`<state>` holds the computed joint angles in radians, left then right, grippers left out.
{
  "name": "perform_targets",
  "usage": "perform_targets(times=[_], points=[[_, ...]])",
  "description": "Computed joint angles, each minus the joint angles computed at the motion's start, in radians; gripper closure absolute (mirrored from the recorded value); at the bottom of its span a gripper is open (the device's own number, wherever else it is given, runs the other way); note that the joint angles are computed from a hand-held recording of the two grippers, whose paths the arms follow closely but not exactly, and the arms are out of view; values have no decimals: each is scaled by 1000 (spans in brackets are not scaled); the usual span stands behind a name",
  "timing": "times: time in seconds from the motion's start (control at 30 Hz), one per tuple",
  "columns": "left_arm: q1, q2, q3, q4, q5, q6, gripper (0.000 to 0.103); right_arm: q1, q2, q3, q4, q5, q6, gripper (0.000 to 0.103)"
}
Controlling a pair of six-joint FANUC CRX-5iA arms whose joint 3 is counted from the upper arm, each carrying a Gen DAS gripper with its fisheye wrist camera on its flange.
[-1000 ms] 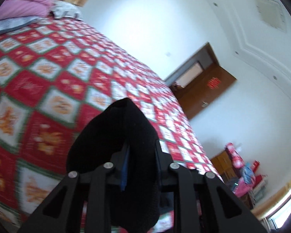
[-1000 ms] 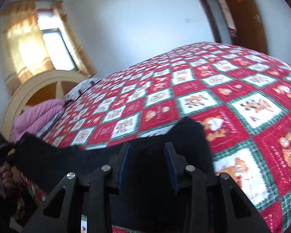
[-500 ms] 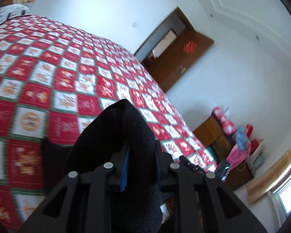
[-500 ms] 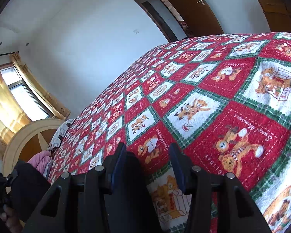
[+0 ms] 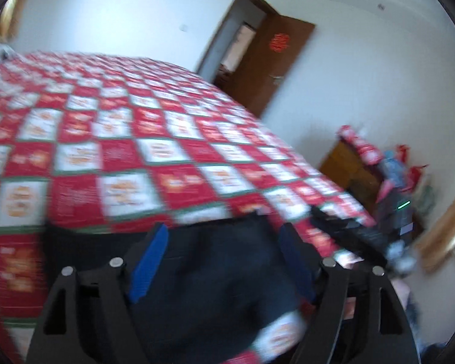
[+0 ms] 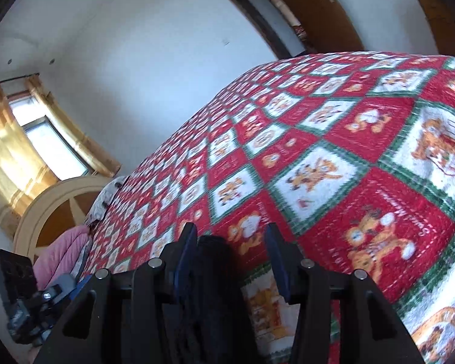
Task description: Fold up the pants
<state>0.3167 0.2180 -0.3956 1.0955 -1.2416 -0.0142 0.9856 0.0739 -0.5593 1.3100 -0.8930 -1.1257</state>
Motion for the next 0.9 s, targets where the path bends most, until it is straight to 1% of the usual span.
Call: perform_targets(times=[0.07,0.1,0.13,0.17,0.2,0.27,0.3,0.33,0.37,0.4,0.43,0.5,0.53,0.57,0.6,0.63,0.7,0.73,0.8,0.83,0.87,0.9], points=[[17,17,6,-2,64,-11,25,-12,5,50,-65,108,147,55],[23,26,5,1,89,-18,25,-17,12,80,-104,180,233,55],[33,35,2,1,114,-22,25,-14,26,115,-167,222,330,55],[34,45,0,1,137,-17,25,-1,43,153,-246,233,426,55],[48,58,0,-2,148,-17,25,12,60,181,-304,236,492,55],[53,69,-9,3,183,-16,25,40,107,246,-437,183,607,55],[56,74,-12,-3,191,-14,25,42,123,257,-487,177,638,55],[50,77,-17,-5,205,-17,25,32,126,243,-503,220,629,55],[42,75,-27,-2,224,-22,25,20,122,218,-486,264,600,55],[38,70,-39,8,238,-38,24,7,114,185,-419,309,550,69],[32,63,-50,19,250,-56,22,-2,107,165,-375,340,530,84],[16,39,-86,49,301,-112,13,-18,89,129,-279,383,464,85],[6,27,-103,65,326,-145,12,-20,81,118,-226,381,437,86],[-4,17,-118,79,348,-174,10,-15,78,122,-217,362,448,86],[-11,10,-129,88,362,-198,7,-2,76,135,-228,327,479,86],[-14,9,-133,90,367,-210,5,16,76,157,-267,279,530,86],[-22,8,-138,88,385,-221,3,42,95,226,-414,164,664,86],[-25,11,-135,80,390,-219,3,43,97,233,-459,140,681,86],[-25,19,-127,54,395,-207,3,21,89,210,-540,207,707,86],[-24,17,-129,55,401,-211,3,11,82,183,-523,244,681,85],[-24,14,-135,70,406,-228,3,6,75,167,-500,261,656,84],[-28,4,-145,92,418,-248,3,-1,67,157,-490,279,648,80]])
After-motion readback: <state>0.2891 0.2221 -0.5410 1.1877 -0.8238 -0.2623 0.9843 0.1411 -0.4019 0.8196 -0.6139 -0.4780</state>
